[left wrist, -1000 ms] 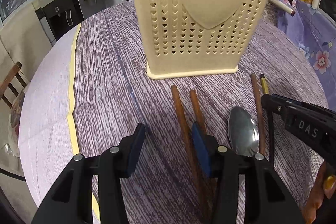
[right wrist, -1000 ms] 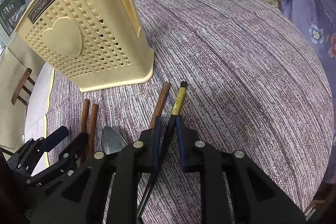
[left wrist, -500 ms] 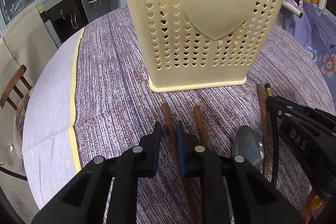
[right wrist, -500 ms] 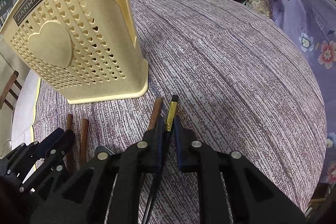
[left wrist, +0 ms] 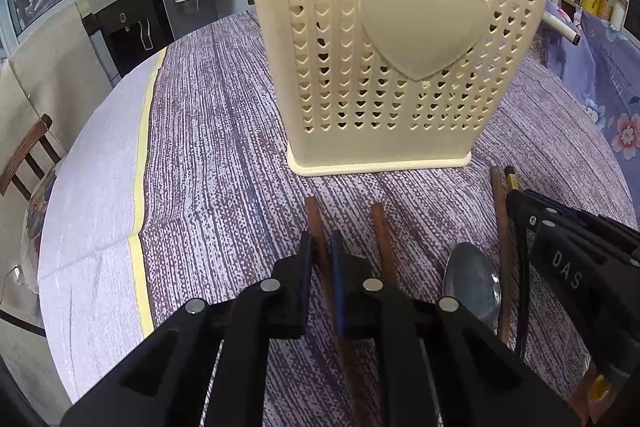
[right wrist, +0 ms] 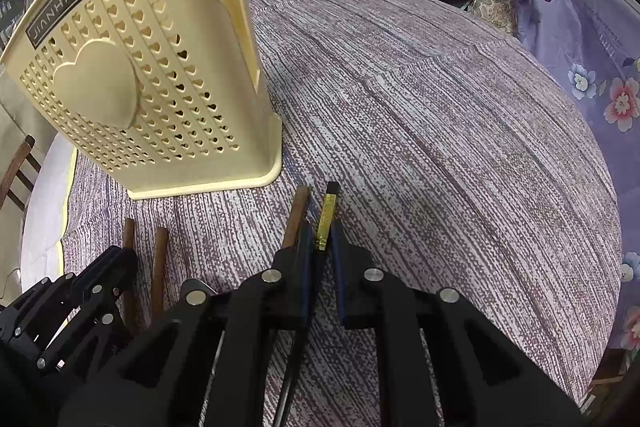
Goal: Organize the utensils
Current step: 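Close the right tool on a gold-tipped black chopstick while the left tool grasps a wooden chopstick, then raise both held chopsticks upright over the cream holder with both tools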
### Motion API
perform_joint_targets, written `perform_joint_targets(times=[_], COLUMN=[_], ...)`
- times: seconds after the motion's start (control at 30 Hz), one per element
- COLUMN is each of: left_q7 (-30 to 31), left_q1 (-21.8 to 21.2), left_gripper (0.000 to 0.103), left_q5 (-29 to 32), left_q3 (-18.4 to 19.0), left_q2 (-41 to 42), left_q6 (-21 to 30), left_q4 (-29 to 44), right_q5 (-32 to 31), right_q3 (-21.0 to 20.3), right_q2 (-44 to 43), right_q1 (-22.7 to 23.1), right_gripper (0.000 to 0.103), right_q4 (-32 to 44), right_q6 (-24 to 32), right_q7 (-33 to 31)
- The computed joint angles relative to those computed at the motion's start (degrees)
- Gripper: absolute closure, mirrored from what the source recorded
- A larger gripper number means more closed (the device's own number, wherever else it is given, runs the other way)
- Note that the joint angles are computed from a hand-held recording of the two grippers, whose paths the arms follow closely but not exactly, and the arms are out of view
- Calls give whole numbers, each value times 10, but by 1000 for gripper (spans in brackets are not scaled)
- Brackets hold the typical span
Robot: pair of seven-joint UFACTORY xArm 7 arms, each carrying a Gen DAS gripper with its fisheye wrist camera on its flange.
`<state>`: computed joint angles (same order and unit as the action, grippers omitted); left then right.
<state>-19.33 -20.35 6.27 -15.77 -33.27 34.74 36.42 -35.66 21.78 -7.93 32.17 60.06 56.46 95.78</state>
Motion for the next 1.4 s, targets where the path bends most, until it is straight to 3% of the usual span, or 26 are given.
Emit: perform_joint_targets(times=[0.47,0.77,0.97,1.4], left_q7=[32,66,91,130], left_q1=[-17,-26,-35,-47], left_gripper=[95,95,95,95], left_q5=[-52,-97,-125,-155], left_q3=[35,60,78,88], left_q2=[3,-23,-67,-165], left_q6=[-22,-47,-57,-78], left_q4=[-7,-17,-17,0], right_q5=[-6,-46,-82,-53], right_q3=[-4,24,67,140], right_q2=[-53,-110,-167,-278], right_q1=[-41,-86,-116,-176], right_gripper=[95,95,95,95], right_q4=[-74,-116,-112,-69], right_q6=[-119,-179,-160,-134], right_q7=[19,55,41,-59])
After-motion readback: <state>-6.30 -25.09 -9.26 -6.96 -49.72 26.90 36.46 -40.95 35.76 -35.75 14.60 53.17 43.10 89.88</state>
